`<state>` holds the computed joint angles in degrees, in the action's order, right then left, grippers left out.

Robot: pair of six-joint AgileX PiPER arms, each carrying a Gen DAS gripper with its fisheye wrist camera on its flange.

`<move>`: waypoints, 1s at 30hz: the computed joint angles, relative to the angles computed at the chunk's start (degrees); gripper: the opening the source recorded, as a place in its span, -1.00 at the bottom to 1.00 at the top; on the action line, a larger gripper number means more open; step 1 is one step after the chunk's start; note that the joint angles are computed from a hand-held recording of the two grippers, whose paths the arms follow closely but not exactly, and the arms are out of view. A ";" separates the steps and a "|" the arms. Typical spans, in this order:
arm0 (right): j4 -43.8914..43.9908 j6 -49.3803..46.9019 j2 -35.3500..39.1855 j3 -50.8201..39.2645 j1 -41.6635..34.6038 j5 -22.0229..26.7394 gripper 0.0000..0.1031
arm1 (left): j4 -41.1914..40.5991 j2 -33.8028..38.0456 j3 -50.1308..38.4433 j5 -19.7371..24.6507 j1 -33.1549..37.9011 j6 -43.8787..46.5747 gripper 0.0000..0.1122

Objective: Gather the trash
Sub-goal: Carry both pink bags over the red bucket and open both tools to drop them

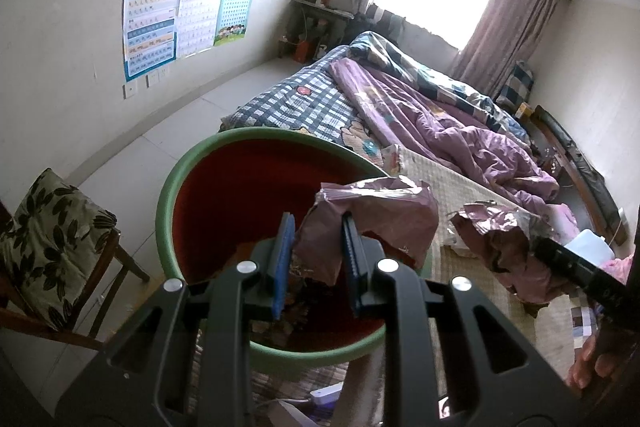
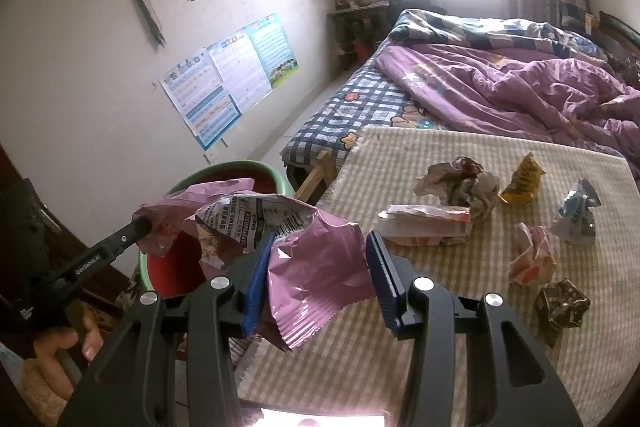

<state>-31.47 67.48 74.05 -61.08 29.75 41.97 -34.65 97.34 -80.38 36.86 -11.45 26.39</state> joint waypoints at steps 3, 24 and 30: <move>-0.64 0.18 1.09 -1.08 0.38 0.23 -0.12 | 0.39 0.29 -0.04 -0.26 -0.02 -0.53 -0.59; -2.25 -2.99 10.07 -10.77 1.33 1.55 -0.12 | 1.38 3.10 -1.42 -0.07 2.53 0.12 -0.59; -1.48 -4.39 12.31 -12.93 1.43 1.03 -0.09 | 2.70 3.84 -2.22 0.45 2.91 -1.30 -0.59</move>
